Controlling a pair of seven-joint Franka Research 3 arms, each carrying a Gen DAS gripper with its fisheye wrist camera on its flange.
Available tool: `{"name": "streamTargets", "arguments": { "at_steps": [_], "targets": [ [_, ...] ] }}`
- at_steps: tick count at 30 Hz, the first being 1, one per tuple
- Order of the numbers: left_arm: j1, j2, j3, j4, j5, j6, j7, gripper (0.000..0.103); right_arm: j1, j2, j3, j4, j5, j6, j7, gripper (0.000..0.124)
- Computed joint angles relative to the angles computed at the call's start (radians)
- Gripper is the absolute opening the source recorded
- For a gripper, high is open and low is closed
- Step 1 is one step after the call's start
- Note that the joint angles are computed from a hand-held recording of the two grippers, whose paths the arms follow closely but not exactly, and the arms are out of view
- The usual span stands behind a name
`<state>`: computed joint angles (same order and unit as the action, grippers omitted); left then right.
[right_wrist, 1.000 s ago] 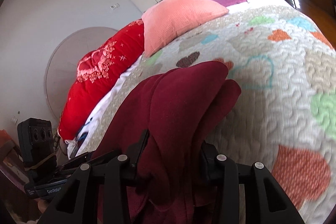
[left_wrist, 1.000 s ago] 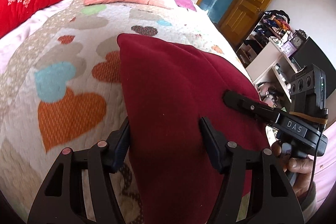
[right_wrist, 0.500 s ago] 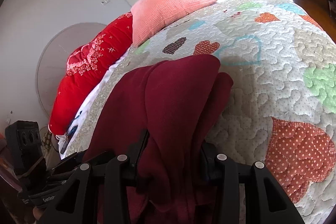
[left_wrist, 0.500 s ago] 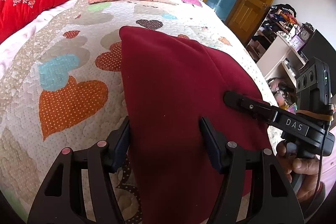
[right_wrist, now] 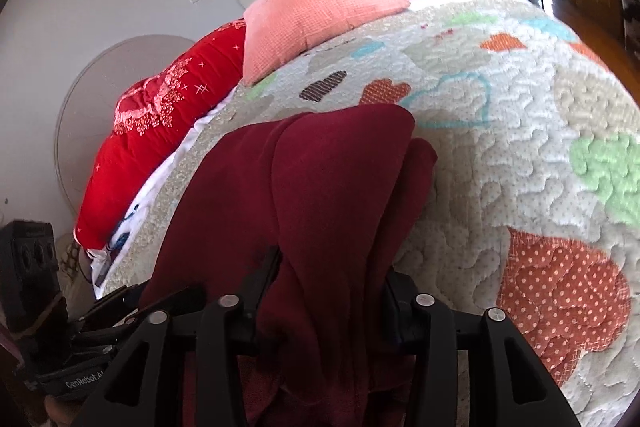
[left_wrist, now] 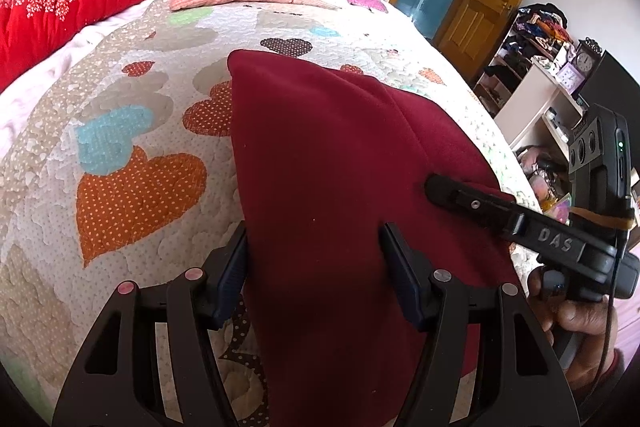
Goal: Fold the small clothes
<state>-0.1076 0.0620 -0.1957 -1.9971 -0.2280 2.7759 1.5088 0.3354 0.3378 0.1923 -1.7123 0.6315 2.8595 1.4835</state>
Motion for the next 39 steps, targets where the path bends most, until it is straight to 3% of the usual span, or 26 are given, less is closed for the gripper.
{"name": "streamTargets", "arguments": {
  "at_steps": [2,7,10,13,17,21,25,28,34,39],
  "targets": [
    [0.001,-0.002,0.001,0.001,0.002,-0.006,-0.003,0.064,0.012,-0.012,-0.021,-0.016,-0.017,0.006,0.047,0.063],
    [0.001,-0.029,0.009,0.001,0.016,-0.04,-0.021,0.064,0.038,-0.079,-0.054,-0.089,-0.079,0.083,0.103,0.063],
    [-0.006,-0.069,0.018,-0.035,0.093,0.019,-0.084,0.064,0.027,-0.112,-0.048,-0.119,-0.083,0.133,0.117,0.064],
    [-0.019,-0.093,0.025,-0.056,0.098,0.066,-0.074,0.064,0.008,-0.104,-0.031,-0.092,-0.062,0.108,0.094,0.063],
    [-0.034,-0.08,0.026,-0.043,0.093,0.041,-0.045,0.064,0.058,-0.062,-0.086,-0.033,-0.224,0.013,0.175,0.028],
    [-0.039,-0.06,0.018,-0.035,0.129,0.013,-0.063,0.064,0.093,-0.059,-0.125,-0.038,-0.361,0.023,0.235,0.014],
    [-0.044,-0.048,0.011,-0.041,0.245,0.044,-0.118,0.064,0.118,-0.064,-0.167,-0.048,-0.488,-0.001,0.296,0.012],
    [-0.047,-0.04,0.011,-0.029,0.338,0.032,-0.178,0.064,0.105,-0.055,-0.161,-0.056,-0.499,-0.004,0.337,0.012],
    [-0.04,-0.039,0.012,-0.031,0.327,0.029,-0.192,0.064,0.102,-0.093,-0.161,-0.085,-0.55,0.003,0.392,0.012],
    [-0.04,-0.04,0.011,-0.034,0.351,0.029,-0.217,0.064,0.102,-0.161,-0.142,-0.147,-0.578,0.08,0.396,0.012]
  ]
}}
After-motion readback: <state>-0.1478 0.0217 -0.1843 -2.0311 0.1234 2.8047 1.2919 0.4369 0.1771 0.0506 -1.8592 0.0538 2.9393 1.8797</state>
